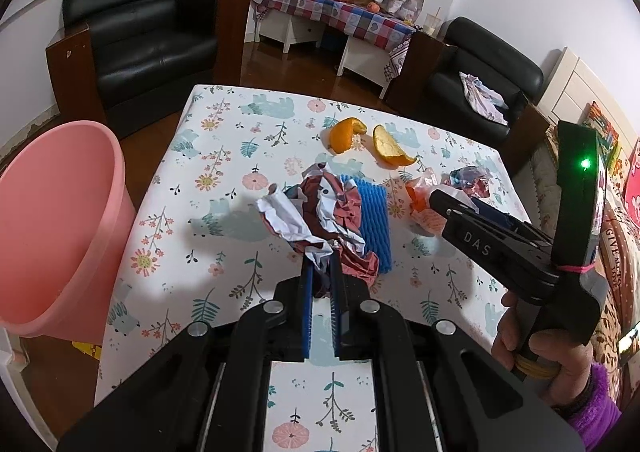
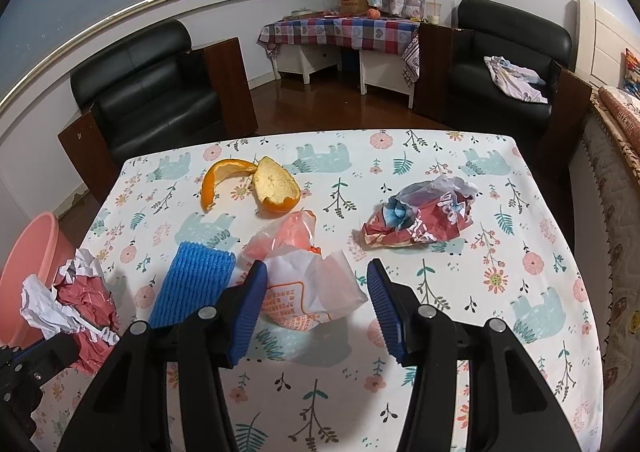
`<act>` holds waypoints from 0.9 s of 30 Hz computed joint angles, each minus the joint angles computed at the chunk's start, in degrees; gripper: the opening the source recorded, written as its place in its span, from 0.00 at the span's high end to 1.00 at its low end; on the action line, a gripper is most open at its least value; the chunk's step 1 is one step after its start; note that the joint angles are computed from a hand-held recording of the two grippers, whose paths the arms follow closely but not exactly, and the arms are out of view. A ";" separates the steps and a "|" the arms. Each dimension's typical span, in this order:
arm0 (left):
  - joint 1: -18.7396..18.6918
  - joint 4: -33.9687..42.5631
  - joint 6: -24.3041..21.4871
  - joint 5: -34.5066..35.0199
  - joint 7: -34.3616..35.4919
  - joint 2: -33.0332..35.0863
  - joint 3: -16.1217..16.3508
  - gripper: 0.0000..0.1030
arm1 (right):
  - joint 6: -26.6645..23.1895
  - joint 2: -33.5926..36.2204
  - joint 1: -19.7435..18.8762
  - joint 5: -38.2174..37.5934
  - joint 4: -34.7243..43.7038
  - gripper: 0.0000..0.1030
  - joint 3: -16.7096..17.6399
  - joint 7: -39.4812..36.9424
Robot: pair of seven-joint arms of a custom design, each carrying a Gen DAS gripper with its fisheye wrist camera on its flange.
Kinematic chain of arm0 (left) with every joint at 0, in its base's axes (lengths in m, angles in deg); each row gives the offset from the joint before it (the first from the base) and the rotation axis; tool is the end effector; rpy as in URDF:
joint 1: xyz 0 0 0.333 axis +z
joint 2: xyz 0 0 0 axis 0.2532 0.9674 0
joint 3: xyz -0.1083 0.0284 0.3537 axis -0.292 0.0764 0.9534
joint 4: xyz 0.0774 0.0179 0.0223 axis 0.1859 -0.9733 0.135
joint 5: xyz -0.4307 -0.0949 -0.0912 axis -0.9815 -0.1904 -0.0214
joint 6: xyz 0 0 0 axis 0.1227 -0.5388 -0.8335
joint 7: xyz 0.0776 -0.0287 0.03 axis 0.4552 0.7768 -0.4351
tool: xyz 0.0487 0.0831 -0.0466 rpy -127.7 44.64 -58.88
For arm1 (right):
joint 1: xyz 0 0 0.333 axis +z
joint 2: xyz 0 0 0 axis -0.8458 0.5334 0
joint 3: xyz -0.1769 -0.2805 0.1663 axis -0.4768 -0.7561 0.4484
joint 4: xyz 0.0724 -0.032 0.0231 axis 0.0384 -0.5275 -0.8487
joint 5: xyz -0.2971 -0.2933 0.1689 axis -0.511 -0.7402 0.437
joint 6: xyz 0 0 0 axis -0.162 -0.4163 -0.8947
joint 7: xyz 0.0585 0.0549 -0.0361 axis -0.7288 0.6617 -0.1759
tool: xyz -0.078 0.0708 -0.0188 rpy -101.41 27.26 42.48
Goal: Collect trash
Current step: 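Grasp the pink plastic bag with the right tool while the left tool holds the rag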
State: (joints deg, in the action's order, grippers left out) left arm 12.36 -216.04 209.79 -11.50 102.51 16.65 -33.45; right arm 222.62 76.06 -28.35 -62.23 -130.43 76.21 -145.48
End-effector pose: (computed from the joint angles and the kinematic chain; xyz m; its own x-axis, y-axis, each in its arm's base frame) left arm 0.5180 -0.0485 0.3247 -0.5246 -0.8248 0.2110 -0.7281 0.3062 -0.6132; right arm 0.4890 0.3377 0.2799 -0.4688 -0.8753 -0.1189 -0.6081 0.4175 -0.6752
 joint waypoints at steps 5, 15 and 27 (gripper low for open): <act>0.01 -0.13 -0.13 -0.13 0.38 -0.05 0.03 0.93 | -0.18 0.03 0.18 0.28 0.15 0.52 0.08 -0.16; 0.07 -0.54 -0.99 0.08 0.92 -0.76 0.40 0.93 | -0.21 -0.08 0.21 0.28 0.08 0.58 0.06 -0.13; 0.20 -0.66 -1.30 0.14 1.08 -1.09 0.55 0.93 | -1.20 -0.49 0.61 0.75 -0.15 0.71 0.48 0.36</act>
State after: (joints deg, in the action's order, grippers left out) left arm 12.56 -216.71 208.49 -11.36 103.59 15.56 -32.89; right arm 221.42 75.56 -27.74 -61.48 -130.59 76.69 -145.13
